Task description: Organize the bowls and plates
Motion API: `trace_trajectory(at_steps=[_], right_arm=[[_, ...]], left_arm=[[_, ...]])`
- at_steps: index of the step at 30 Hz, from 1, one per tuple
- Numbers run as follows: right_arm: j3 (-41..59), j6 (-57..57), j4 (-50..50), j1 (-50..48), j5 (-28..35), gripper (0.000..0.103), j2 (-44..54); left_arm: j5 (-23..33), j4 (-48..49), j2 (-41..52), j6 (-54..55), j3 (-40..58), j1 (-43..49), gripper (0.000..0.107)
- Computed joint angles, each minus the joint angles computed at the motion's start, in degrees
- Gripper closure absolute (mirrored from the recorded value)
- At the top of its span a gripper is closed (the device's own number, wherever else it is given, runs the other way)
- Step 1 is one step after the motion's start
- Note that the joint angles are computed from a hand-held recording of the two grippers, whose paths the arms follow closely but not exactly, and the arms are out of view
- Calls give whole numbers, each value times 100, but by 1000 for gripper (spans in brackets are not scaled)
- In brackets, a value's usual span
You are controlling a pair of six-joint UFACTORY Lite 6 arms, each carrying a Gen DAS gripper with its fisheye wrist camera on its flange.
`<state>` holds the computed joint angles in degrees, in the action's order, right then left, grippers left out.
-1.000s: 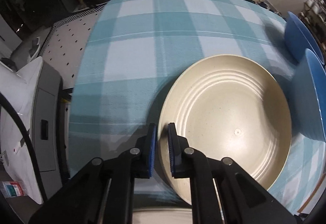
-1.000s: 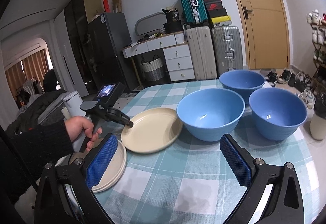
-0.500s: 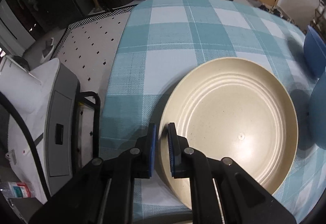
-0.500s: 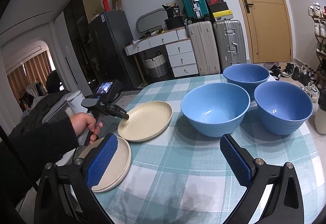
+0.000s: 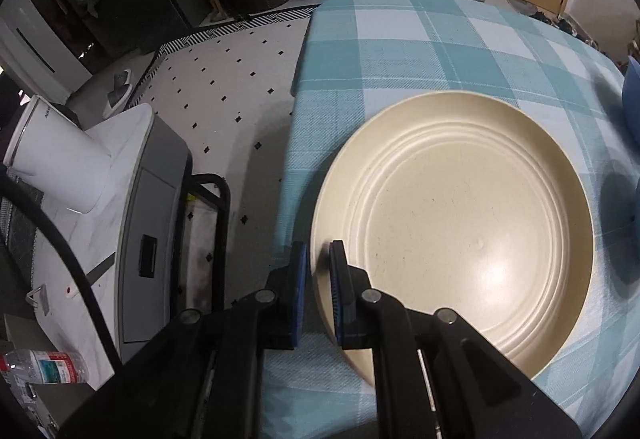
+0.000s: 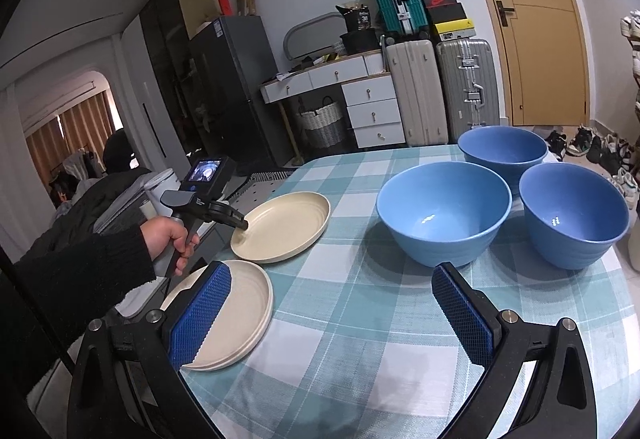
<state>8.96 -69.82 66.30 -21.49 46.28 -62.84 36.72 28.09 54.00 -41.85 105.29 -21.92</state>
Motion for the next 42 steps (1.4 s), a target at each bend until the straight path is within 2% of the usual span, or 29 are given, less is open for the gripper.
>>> trace_trajectory(at_steps=[6,8,10,11,14,19,22,24,30,32,34,36,37,42], right_arm=[[-43,197,-161,326,-166,1,-211],[-53,245,-204,430,-259,1,-216],[-44,240,-214,484,-325,1,-154],[-40,234,-214,499,-346,1,-128],[-29,131,-142,393,-318,1,-39],[-28,90,-144,185,-188,1,-7],[-17,99,-193,160,-218,1,38],[-18,78,-217,125,-198,1,46],[-26,-11,-147,108,-213,1,53],[-34,57,-157,219,-312,1,63],[-45,264,-289,434,-497,1,24],[-76,558,-515,655,-706,1,-138],[-105,735,-662,799,-844,1,-257],[-257,1862,-1599,1529,-1434,1,-923]], left_arm=[[-274,9,-221,-124,-375,50,96],[-399,75,-348,-240,-571,51,91],[-569,327,-573,-586,-900,32,63],[-686,544,-726,-864,-1118,21,59],[-1115,1000,-1270,-1573,-1842,-15,59],[-1348,1635,-1897,-2610,-2623,-148,59],[-1576,1625,-2239,-2803,-3044,-145,58],[-1491,1823,-2372,-3048,-3233,-227,58],[-1770,3606,-3534,-5327,-4571,-557,56],[-1666,4182,-3974,-6205,-5015,-794,51],[-1294,4466,-4371,-6714,-5336,-1173,25],[-742,5069,-4893,-7603,-5770,-1725,21],[-554,5174,-5091,-7809,-5908,-1974,14],[437,5228,-5567,-8183,-6117,-3176,11]])
